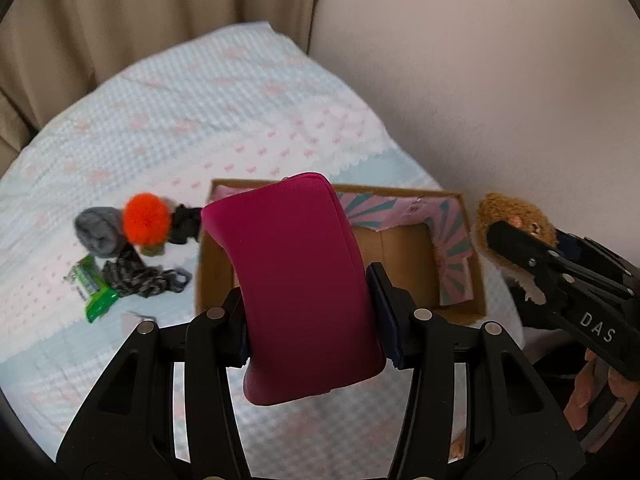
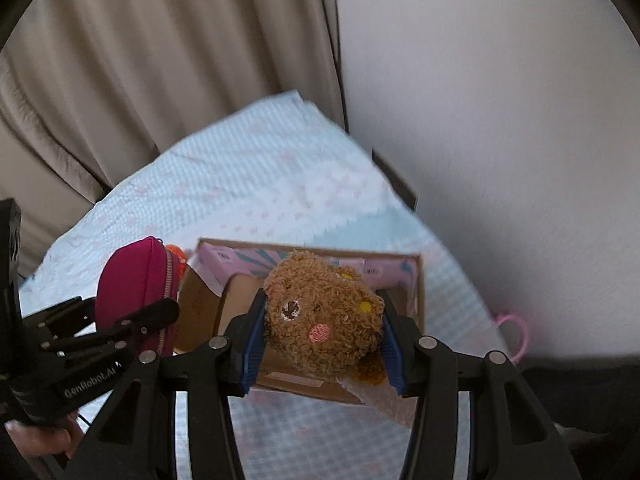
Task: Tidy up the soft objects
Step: 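Carry the pouch and bear into the pink box and open both tools, then lift both tools away from the box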
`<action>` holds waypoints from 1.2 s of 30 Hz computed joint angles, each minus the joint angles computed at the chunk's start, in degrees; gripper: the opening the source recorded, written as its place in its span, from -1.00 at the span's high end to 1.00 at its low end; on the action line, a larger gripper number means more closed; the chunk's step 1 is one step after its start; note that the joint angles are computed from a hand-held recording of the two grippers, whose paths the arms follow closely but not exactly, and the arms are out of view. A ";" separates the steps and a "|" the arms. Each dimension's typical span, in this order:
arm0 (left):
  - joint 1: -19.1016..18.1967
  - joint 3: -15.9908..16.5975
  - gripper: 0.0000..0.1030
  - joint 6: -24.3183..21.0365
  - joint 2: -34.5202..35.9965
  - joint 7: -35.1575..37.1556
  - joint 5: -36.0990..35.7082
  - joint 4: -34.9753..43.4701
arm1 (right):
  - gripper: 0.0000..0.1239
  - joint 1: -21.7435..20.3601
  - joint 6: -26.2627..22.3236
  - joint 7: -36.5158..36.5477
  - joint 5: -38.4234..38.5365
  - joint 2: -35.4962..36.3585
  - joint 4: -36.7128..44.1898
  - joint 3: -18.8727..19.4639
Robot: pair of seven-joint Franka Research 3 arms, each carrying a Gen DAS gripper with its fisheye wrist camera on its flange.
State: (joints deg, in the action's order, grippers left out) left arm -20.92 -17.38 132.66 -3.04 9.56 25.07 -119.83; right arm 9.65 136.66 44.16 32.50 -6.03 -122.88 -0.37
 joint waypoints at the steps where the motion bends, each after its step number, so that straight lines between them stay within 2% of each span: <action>1: 0.18 0.25 0.13 0.24 1.36 0.76 -0.58 0.60 | 0.26 -0.02 -1.20 0.92 -0.32 2.10 1.69 0.00; 8: 1.03 1.63 0.13 0.96 7.96 6.94 -5.81 2.57 | 0.26 -1.49 -9.76 6.18 -0.30 13.68 10.37 0.72; 17: 1.63 2.30 0.09 3.95 12.81 13.11 -9.97 2.35 | 0.23 -3.03 -14.98 10.02 0.80 22.36 16.46 2.29; 19: 1.36 2.50 -0.19 4.54 12.29 13.17 -8.70 2.14 | 0.17 -3.33 -16.73 10.65 1.25 23.81 18.27 2.60; 20: 1.07 2.54 -0.75 2.93 12.32 13.43 -7.73 2.90 | 0.10 -3.33 -17.01 10.85 1.36 24.32 18.98 2.78; 21: 0.83 2.60 -0.99 1.38 12.42 13.63 -6.80 3.63 | 0.03 -3.23 -16.72 10.70 1.30 24.63 19.38 2.95; 23: 0.64 2.57 -0.99 0.24 11.82 14.15 -5.84 3.46 | -0.59 -3.03 -16.22 9.90 0.65 24.72 19.91 3.17; 24: 0.76 2.53 -0.99 0.33 11.50 14.49 -6.18 3.09 | -0.66 -3.10 -15.42 8.95 0.96 24.51 19.72 3.31; 27: 1.02 2.46 -0.99 0.78 10.68 14.81 -6.94 2.02 | -0.66 -3.26 -11.93 7.09 2.60 23.01 17.87 3.49; 36: 0.51 1.79 -0.99 0.19 6.44 12.63 -6.36 0.56 | -0.66 -3.25 -10.01 4.60 3.47 18.73 14.51 3.05</action>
State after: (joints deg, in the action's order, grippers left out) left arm -20.41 -15.59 132.85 3.40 22.19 18.71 -119.27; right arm 6.39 126.65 48.76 35.97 12.70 -108.37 2.68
